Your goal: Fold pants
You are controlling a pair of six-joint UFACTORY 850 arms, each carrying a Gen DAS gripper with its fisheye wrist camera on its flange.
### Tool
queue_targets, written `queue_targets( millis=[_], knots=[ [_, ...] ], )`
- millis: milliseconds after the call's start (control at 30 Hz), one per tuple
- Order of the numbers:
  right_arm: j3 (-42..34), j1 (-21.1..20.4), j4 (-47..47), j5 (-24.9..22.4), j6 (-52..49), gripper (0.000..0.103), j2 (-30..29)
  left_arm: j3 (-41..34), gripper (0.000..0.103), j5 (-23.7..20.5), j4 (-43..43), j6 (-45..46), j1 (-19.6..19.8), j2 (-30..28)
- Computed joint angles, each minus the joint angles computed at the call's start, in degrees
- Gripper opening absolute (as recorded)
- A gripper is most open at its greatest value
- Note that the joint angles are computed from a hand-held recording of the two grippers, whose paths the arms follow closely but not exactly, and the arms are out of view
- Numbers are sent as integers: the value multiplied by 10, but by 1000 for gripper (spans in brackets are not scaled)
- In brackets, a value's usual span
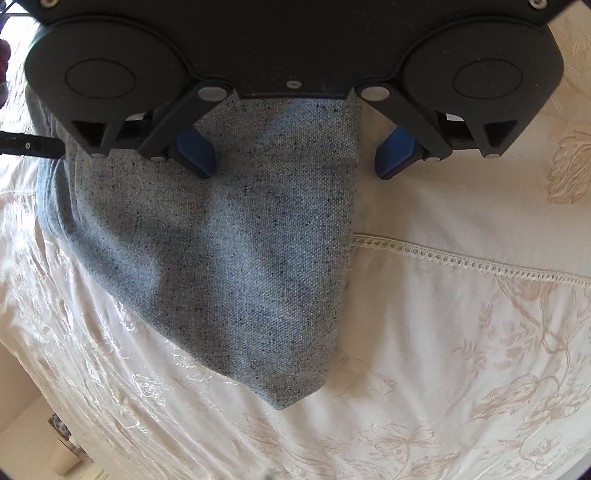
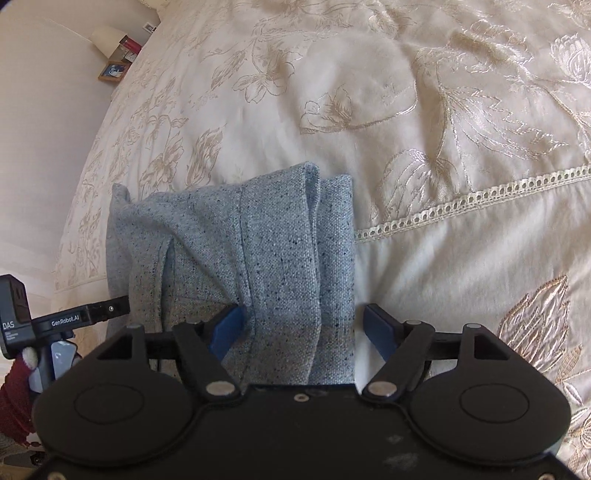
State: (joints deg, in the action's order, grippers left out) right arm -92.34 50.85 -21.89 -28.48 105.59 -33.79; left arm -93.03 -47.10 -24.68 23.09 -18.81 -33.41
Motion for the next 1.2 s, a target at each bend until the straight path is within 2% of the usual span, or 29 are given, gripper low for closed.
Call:
queue_targets(
  millis=[33,67,100,133,167,200,300,433,500,633,667,700,733,800,833,867,1000,1200],
  knots=[
    [-1,-3,17,8,-24,78,0,-4,81,-10,-4,0,1,-1],
    [-12,-3,37,5,-50,71,-4,-5,58,-21,-23,13,3,2],
    [-25,-2,41,-6,-62,64,-10,-5,42,-27,-29,4,2,6],
    [-39,1,31,-17,-62,39,-14,7,37,-9,-12,-17,-4,19],
    [-66,5,22,-49,-66,30,-25,19,19,9,16,-36,-11,33],
    [-84,9,15,-70,-71,27,-31,33,14,28,46,-50,-20,49],
    [-137,20,-24,-121,-73,22,-40,53,13,63,83,-82,-38,87],
    [-201,20,-55,-207,-130,22,-46,14,13,75,62,-58,-53,95],
    [-196,7,-77,-215,-127,22,-29,-34,13,73,56,-53,-61,72],
    [-177,-25,-125,-231,-114,22,-2,-168,16,46,31,-66,-72,-13],
    [-177,-35,-130,-235,-114,25,-3,-206,20,37,55,-90,-80,-39],
    [-177,-47,-125,-240,-112,28,-5,-248,28,25,104,-132,-89,-68],
    [-190,-56,-114,-268,-113,38,-16,-288,28,7,162,-176,-102,-97],
    [-249,-72,-77,-381,-132,40,-59,-325,26,-16,255,-242,-119,-124],
    [-273,-72,-73,-424,-141,40,-75,-324,26,-20,275,-256,-125,-125],
    [-276,-69,-78,-443,-140,40,-77,-314,26,-20,275,-263,-127,-118],
    [-252,-44,-98,-426,-118,39,-53,-231,26,3,253,-247,-135,-56],
    [-324,-6,-131,-478,-125,39,-85,-169,27,13,261,-249,-157,6]
  ],
)
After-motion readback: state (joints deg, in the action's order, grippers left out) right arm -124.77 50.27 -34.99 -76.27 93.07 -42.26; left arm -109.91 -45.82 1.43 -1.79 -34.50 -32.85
